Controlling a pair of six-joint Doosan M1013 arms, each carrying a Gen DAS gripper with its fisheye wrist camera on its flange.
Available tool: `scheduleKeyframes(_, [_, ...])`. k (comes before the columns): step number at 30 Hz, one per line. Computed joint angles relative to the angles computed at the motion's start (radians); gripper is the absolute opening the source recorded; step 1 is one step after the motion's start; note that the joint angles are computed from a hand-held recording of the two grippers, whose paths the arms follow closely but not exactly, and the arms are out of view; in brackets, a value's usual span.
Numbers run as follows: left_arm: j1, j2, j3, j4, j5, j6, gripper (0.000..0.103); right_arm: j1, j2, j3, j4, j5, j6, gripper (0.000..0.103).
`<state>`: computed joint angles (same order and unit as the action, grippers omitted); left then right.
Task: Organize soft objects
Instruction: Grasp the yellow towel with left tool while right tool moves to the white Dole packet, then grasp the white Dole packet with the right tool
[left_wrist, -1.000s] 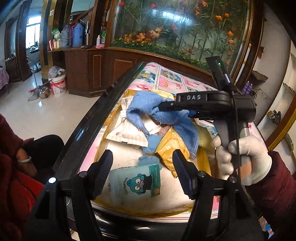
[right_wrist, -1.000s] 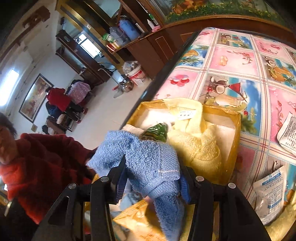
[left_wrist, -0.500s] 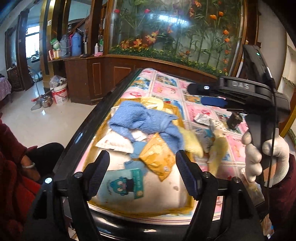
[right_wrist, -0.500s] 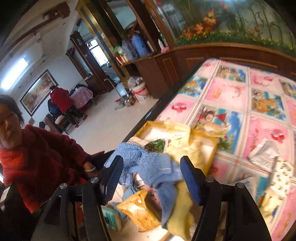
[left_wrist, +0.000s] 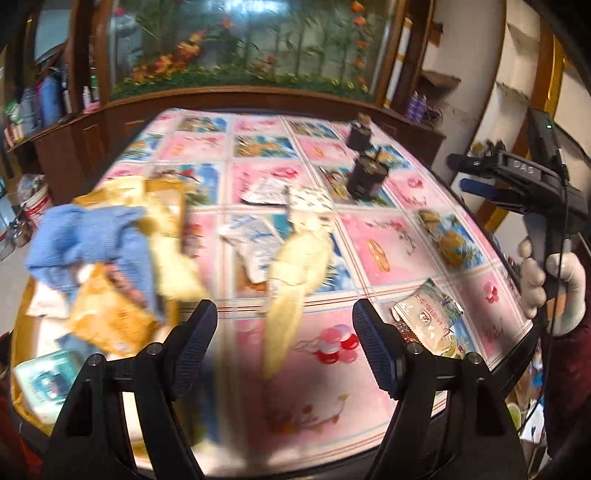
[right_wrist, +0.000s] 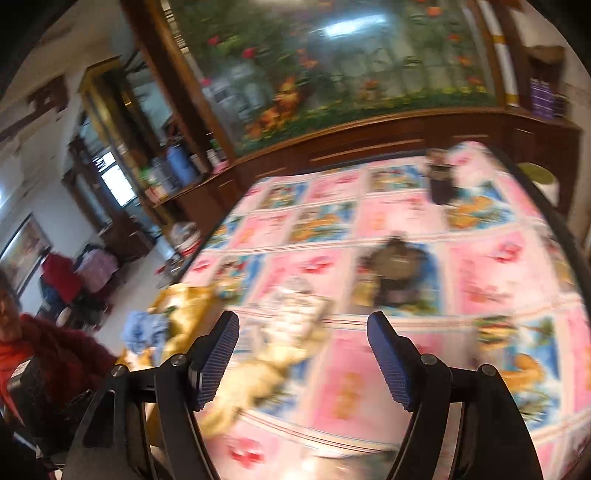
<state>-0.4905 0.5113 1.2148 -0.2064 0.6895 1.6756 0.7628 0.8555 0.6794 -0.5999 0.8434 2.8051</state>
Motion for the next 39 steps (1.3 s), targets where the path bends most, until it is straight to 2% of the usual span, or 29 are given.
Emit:
scheduleKeyframes(3, [-0.025, 0.040, -0.054, 0.068, 0.033, -0.023, 0.076, -0.012, -0.097, 0.193, -0.089, -0.011, 0.176, 0.074])
scheduleKeyframes(6, [-0.041, 0.078, -0.106, 0.135, 0.049, -0.049, 0.075, -0.020, -0.160, 0.317, -0.140, 0.015, 0.285, 0.074])
scheduleKeyframes(9, [-0.048, 0.111, -0.152, 0.198, 0.082, -0.077, 0.075, -0.030, -0.198, 0.397, -0.142, 0.035, 0.338, 0.074])
scheduleKeyframes(11, [-0.038, 0.124, -0.168, 0.173, 0.100, -0.068, 0.075, -0.039, -0.210, 0.432, -0.125, 0.034, 0.352, 0.074])
scheduleKeyframes(15, [-0.034, 0.141, -0.190, 0.175, 0.120, -0.072, 0.075, -0.048, -0.225, 0.481, -0.071, -0.029, 0.338, 0.075])
scheduleKeyframes(17, [-0.036, 0.152, -0.204, 0.167, 0.134, -0.055, 0.075, -0.048, -0.211, 0.464, 0.001, -0.075, 0.240, 0.075])
scheduleKeyframes(19, [-0.038, 0.164, -0.221, 0.162, 0.147, -0.046, 0.075, -0.043, -0.181, 0.416, 0.114, -0.095, 0.072, 0.075])
scheduleKeyframes(21, [-0.042, 0.174, -0.236, 0.165, 0.157, -0.041, 0.075, -0.035, -0.145, 0.355, 0.237, -0.088, -0.102, 0.075])
scheduleKeyframes(24, [-0.048, 0.194, -0.266, 0.187, 0.180, -0.040, 0.075, -0.016, -0.102, 0.284, 0.330, -0.058, -0.268, 0.075])
scheduleKeyframes(27, [-0.049, 0.207, -0.283, 0.148, 0.213, -0.006, 0.073, 0.009, -0.069, 0.222, 0.291, 0.001, -0.332, 0.075])
scheduleKeyframes(30, [-0.047, 0.199, -0.271, 0.076, 0.234, 0.049, 0.050, 0.026, -0.039, 0.162, 0.264, 0.085, -0.394, 0.075])
scheduleKeyframes(33, [-0.044, 0.186, -0.252, 0.007, 0.250, 0.095, 0.050, 0.036, -0.039, 0.159, 0.261, 0.093, -0.452, 0.075])
scheduleKeyframes(36, [-0.045, 0.185, -0.250, 0.001, 0.258, 0.097, 0.050, 0.046, -0.036, 0.145, 0.260, 0.101, -0.546, 0.078])
scheduleKeyframes(38, [-0.046, 0.195, -0.265, 0.009, 0.270, 0.066, 0.053, 0.046, -0.013, 0.100, 0.285, 0.143, -0.638, 0.085])
scheduleKeyframes(39, [-0.045, 0.201, -0.273, 0.004, 0.279, 0.053, 0.057, 0.047, 0.000, 0.076, 0.295, 0.172, -0.685, 0.085])
